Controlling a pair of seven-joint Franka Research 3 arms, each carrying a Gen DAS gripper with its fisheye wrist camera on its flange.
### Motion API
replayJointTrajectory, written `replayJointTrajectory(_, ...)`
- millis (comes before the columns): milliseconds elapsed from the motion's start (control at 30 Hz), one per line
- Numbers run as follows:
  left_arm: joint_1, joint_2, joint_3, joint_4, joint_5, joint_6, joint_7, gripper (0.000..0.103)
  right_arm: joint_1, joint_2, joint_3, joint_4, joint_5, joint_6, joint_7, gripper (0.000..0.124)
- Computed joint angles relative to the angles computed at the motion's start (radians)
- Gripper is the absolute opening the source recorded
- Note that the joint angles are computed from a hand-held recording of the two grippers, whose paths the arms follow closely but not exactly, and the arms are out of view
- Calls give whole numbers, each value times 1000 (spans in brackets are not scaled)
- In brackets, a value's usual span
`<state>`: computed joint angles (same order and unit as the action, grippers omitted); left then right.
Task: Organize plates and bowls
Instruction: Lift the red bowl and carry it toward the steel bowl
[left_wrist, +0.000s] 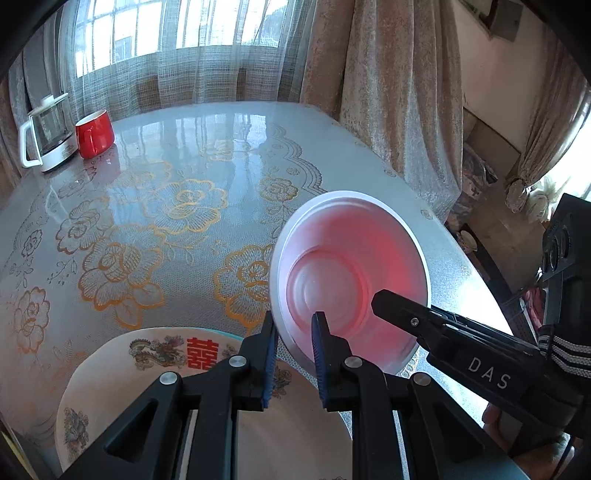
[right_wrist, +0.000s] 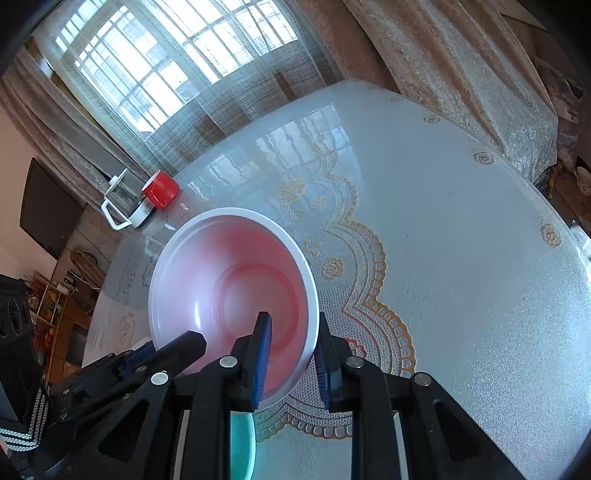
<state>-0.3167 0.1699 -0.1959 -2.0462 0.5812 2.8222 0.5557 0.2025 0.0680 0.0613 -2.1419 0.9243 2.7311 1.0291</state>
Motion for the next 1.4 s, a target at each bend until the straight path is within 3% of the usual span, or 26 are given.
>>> replayJointTrajectory(367,22,-129,-7,-135,92,46,-104,18,42,-84,3,-78,34,40,-38,22)
replayJointTrajectory(900,122,-324,-65,-306,191,69,-219,18,130,-144,10,-114,83,76,-82,22)
replayJointTrajectory(1233,199,-491,-78,-482,128,128,-218,19,182,-136,37,-96,82,54,-100,22)
replayJointTrajectory(1400,242,-586,-110,-556,105,117,-215,19,208,-129,51,-83,89,38,-116,22)
